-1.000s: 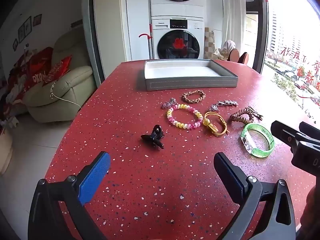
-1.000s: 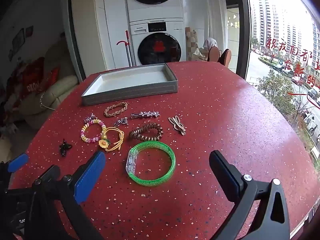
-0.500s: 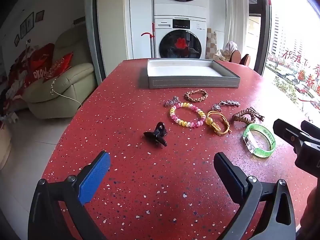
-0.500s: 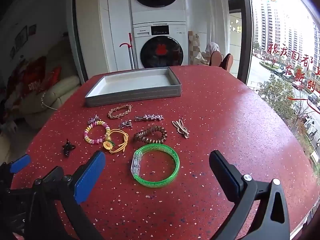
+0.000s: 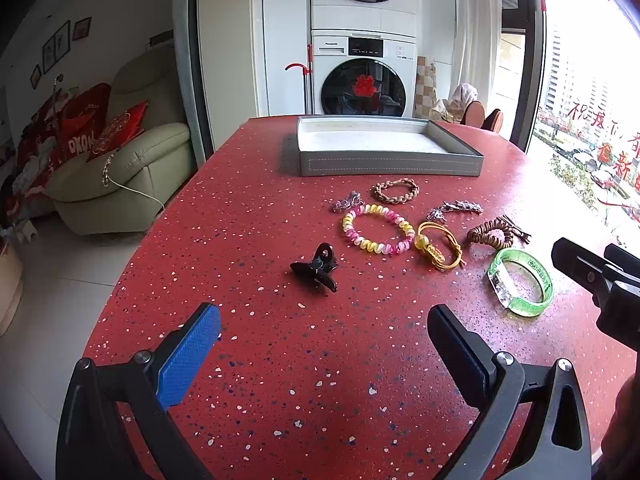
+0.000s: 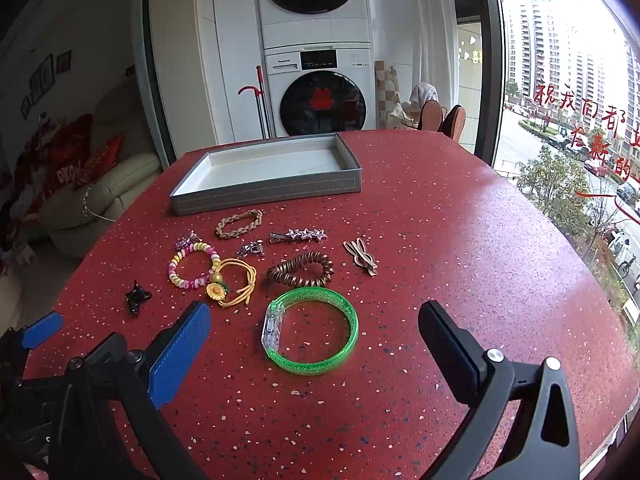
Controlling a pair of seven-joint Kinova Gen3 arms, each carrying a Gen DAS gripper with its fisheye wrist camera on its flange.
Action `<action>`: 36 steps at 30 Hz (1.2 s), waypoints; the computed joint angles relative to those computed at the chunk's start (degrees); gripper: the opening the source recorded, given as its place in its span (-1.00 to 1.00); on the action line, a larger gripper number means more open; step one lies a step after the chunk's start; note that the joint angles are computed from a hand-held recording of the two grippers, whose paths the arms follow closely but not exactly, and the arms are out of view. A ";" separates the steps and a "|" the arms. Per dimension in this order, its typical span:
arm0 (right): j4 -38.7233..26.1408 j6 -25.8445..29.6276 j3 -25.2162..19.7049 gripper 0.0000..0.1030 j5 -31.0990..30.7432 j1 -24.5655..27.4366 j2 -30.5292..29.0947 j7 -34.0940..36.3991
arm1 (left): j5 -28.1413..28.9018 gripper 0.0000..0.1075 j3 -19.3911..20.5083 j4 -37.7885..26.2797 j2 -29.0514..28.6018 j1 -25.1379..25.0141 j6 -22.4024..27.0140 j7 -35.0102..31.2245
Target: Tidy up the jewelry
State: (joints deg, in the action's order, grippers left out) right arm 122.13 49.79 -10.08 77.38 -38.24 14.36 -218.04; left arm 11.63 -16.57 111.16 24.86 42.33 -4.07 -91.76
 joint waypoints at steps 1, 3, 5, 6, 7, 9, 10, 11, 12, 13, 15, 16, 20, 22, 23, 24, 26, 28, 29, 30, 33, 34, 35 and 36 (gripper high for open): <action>0.08 -0.03 0.00 1.00 0.05 0.02 -0.05 -0.02 | 0.08 0.92 -0.18 0.04 0.03 0.16 -0.15 -0.01; 0.25 -0.12 -0.01 1.00 0.11 0.10 -0.17 -0.04 | 0.35 0.92 -0.70 0.17 0.07 0.62 -0.46 -0.17; 0.48 -0.17 -0.04 1.00 0.29 0.16 -0.31 -0.25 | 0.55 0.92 -0.63 0.31 -0.04 0.59 -0.64 -0.42; 0.04 0.07 -0.14 1.00 -0.01 0.07 -0.08 0.07 | 0.69 0.92 -0.69 0.37 -0.12 0.68 -0.65 -0.57; 0.08 0.08 -0.13 1.00 0.02 0.05 -0.11 0.06 | 0.79 0.92 -0.69 0.43 -0.15 0.67 -0.70 -0.73; 0.02 0.13 -0.13 1.00 -0.04 0.01 -0.14 0.17 | 0.98 0.92 -0.53 0.53 -0.26 0.54 -0.76 -1.00; 0.02 0.25 -0.14 1.00 -0.05 -0.05 -0.18 0.17 | 1.14 0.92 -0.56 0.53 -0.25 0.58 -0.79 -1.11; 0.00 0.31 -0.15 1.00 -0.08 -0.09 -0.21 0.19 | 1.30 0.92 -0.64 0.51 -0.23 0.68 -0.81 -1.22; 0.06 0.28 -0.15 1.00 -0.05 -0.08 -0.27 0.11 | 1.44 0.92 -0.68 0.51 -0.21 0.74 -0.84 -1.32; -0.01 0.31 -0.18 1.00 -0.08 -0.10 -0.24 0.11 | 1.79 0.92 -1.09 0.33 0.02 1.26 -0.86 -1.37; -0.08 0.32 -0.18 1.00 -0.12 -0.13 -0.22 0.16 | 2.04 0.92 -1.15 0.33 0.00 1.32 -0.85 -1.52; -0.05 0.28 -0.17 1.00 -0.04 -0.13 -0.22 0.11 | 2.13 0.92 -1.11 0.29 -0.01 1.26 -0.77 -1.57; -0.18 0.12 -0.16 1.00 -0.09 -0.09 -0.13 0.25 | 2.30 0.92 -1.14 0.12 0.06 1.24 -0.62 -1.64; -0.21 0.13 -0.15 1.00 -0.11 -0.13 -0.13 0.26 | 2.29 0.92 -1.08 0.21 0.04 1.19 -0.82 -1.69; -0.21 0.13 -0.14 1.00 -0.11 -0.13 -0.13 0.26 | 2.30 0.92 -0.98 0.20 0.01 1.08 -0.77 -1.73; -0.23 0.12 -0.14 1.00 -0.15 -0.14 -0.14 0.33 | 2.30 0.92 -0.87 0.20 0.00 0.97 -0.81 -1.75; -0.22 0.20 -0.12 1.00 -0.09 -0.17 -0.13 0.26 | 2.35 0.92 -0.83 0.26 -0.05 0.92 -0.84 -1.83; -0.23 0.17 -0.10 1.00 -0.04 -0.17 -0.10 0.18 | 2.37 0.92 -0.74 0.20 -0.04 0.81 -0.75 -1.90; -0.22 0.24 -0.12 1.00 0.01 -0.23 -0.07 0.09 | 2.35 0.92 -0.68 0.24 -0.06 0.76 -0.77 -1.92; -0.26 0.29 -0.12 1.00 -0.01 -0.24 -0.03 0.11 | 2.38 0.92 -0.73 0.28 -0.06 0.81 -0.84 -1.94; -0.20 0.19 -0.12 1.00 0.01 -0.21 -0.09 0.12 | 2.50 0.92 -0.66 0.34 -0.04 0.74 -1.02 -2.09; -0.22 0.20 -0.11 1.00 0.05 -0.20 -0.03 0.09 | 2.56 0.92 -0.68 0.39 -0.08 0.72 -1.07 -2.14; -0.18 0.22 -0.12 1.00 0.05 -0.22 -0.07 0.03 | 2.66 0.92 -0.76 0.44 -0.11 0.76 -1.12 -2.19; -0.18 0.21 -0.11 1.00 0.10 -0.21 -0.05 -0.04 | 2.76 0.92 -0.79 0.44 -0.11 0.74 -1.17 -2.23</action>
State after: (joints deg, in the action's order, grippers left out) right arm 121.95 50.00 -10.19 77.48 -38.46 14.31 -218.08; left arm 14.39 -17.36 111.61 24.75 43.07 -5.24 -93.99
